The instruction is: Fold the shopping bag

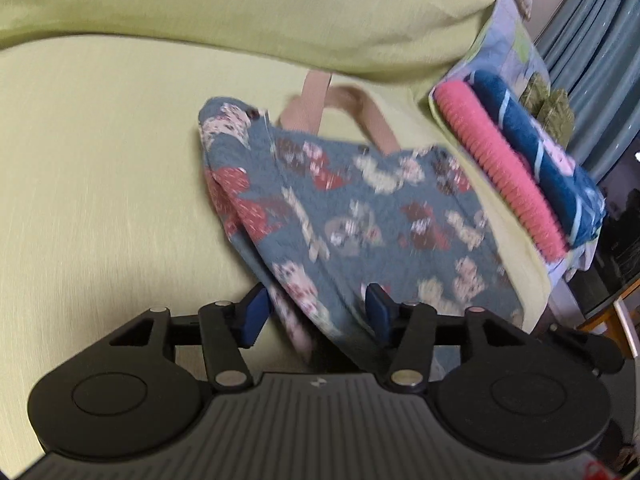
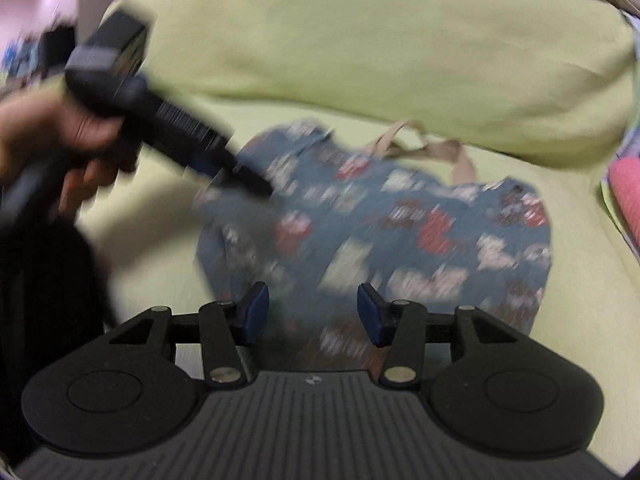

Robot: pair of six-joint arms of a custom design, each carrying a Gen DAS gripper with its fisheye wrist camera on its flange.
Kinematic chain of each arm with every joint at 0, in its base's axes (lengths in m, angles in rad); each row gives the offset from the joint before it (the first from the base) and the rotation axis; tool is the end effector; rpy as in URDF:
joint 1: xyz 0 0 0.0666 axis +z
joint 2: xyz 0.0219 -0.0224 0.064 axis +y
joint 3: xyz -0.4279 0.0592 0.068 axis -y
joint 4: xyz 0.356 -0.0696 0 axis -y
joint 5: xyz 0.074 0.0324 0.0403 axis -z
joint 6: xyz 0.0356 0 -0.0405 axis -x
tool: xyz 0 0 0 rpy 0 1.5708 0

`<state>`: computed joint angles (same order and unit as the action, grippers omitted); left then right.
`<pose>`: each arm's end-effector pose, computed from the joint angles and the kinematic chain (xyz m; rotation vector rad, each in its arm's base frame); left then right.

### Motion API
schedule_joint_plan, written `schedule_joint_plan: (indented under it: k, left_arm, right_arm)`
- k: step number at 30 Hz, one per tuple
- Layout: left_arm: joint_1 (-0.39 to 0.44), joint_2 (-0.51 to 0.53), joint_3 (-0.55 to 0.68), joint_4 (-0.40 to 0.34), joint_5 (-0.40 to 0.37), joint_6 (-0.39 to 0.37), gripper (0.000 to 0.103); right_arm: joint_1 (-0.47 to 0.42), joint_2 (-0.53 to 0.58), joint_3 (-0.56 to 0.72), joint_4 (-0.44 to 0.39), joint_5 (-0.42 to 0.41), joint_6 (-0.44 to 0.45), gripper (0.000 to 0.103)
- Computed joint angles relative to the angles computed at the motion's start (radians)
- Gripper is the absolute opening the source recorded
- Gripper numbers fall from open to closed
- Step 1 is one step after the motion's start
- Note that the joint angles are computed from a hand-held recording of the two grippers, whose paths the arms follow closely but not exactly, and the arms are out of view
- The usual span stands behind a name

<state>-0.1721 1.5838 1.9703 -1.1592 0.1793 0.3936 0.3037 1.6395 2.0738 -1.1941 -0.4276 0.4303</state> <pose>0.4945 -0.0928 0.6155 -0.1733 2.3742 -0.4853 0.4910 0.1689 0.6292 -1.0141 2.0472 0.4311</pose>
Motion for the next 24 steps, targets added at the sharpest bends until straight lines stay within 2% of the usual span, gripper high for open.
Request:
schedule_joint_plan:
  k: [3,7,8,10,12,15,18,21,24]
  left_arm:
    - [-0.014,-0.010,-0.019,0.018,-0.031,-0.024,0.054]
    - [-0.023,-0.005,0.000,0.013,-0.055,-0.039,0.027]
    - [-0.027,-0.006,0.004,0.017,-0.060,-0.043,0.024]
    - [-0.041,-0.007,0.016,0.022,-0.082,-0.060,0.022]
    - [-0.059,-0.005,0.036,0.022,-0.111,-0.091,0.021]
    - [-0.080,0.012,0.083,0.016,-0.113,-0.119,0.019]
    - [-0.108,0.041,0.153,0.001,-0.121,-0.144,0.018]
    - [-0.131,0.087,0.248,-0.021,-0.111,-0.156,0.017]
    - [-0.156,0.143,0.349,-0.048,-0.096,-0.176,0.016]
  right_arm:
    - [0.013,-0.024,-0.057,0.027,0.024,0.013,0.045]
    - [0.008,-0.003,-0.004,-0.009,0.012,-0.015,0.045]
    - [0.003,0.003,0.013,-0.016,0.000,-0.029,0.045]
    - [-0.010,-0.007,0.009,0.028,-0.022,-0.088,0.045]
    - [-0.018,0.000,0.024,0.026,-0.021,-0.138,0.050]
    - [-0.018,0.037,0.049,-0.041,-0.012,-0.132,0.054]
    - [-0.028,0.031,0.044,-0.034,-0.023,-0.146,0.054]
    - [-0.045,0.000,0.020,0.011,-0.002,-0.179,0.054]
    - [-0.067,-0.042,-0.021,0.080,0.056,-0.215,0.056]
